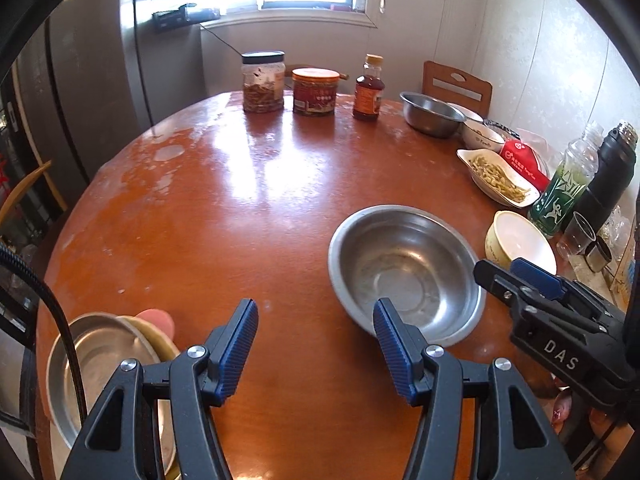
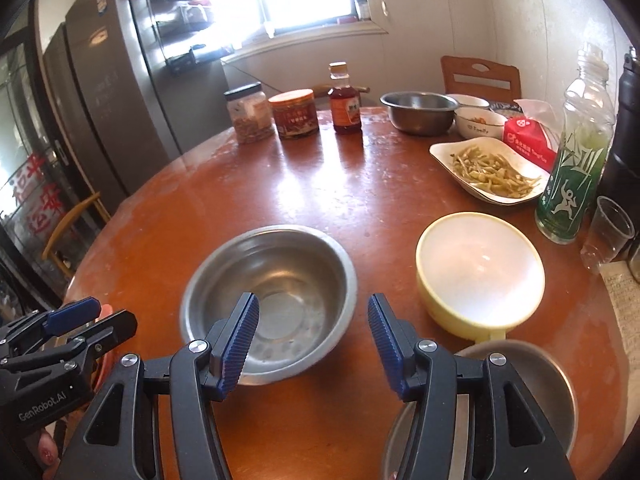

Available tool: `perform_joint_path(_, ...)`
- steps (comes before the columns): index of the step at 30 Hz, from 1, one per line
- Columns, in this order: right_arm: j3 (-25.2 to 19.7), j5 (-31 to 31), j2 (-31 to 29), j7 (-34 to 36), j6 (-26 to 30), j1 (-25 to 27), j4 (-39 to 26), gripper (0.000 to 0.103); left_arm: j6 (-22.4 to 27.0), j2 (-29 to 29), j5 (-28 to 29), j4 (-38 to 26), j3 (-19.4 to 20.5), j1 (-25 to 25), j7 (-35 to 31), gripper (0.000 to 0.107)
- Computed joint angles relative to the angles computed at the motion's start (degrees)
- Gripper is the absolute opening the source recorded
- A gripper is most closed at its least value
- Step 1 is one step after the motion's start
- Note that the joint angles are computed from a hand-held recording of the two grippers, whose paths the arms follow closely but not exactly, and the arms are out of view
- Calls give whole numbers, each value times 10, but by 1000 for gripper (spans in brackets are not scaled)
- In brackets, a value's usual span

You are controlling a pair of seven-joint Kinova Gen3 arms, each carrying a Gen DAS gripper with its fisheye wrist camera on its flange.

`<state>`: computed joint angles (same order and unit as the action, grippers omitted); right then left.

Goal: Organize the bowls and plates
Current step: 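Set the stack down at the table edge with the left tool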

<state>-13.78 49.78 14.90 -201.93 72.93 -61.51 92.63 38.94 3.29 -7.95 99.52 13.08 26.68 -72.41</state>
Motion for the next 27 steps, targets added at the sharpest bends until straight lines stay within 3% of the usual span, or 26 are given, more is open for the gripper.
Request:
perform_joint_path(7, 10, -32, 1, 55, -40, 38, -2, 58, 29, 59, 15, -53, -4, 6, -15, 60)
perform_joint_path(10, 15, -44, 11, 83, -35, 46, -18, 58, 46, 82, 39, -74, -7, 3, -37, 60)
perform_joint_path(16, 29, -69, 26, 130, -32, 57, -39, 58, 65, 107, 32, -97, -19, 19, -38, 60)
perform_joint_path(27, 49, -125, 58, 207, -29, 72, -75, 43, 84, 134, 66, -117, -17, 11, -72, 56)
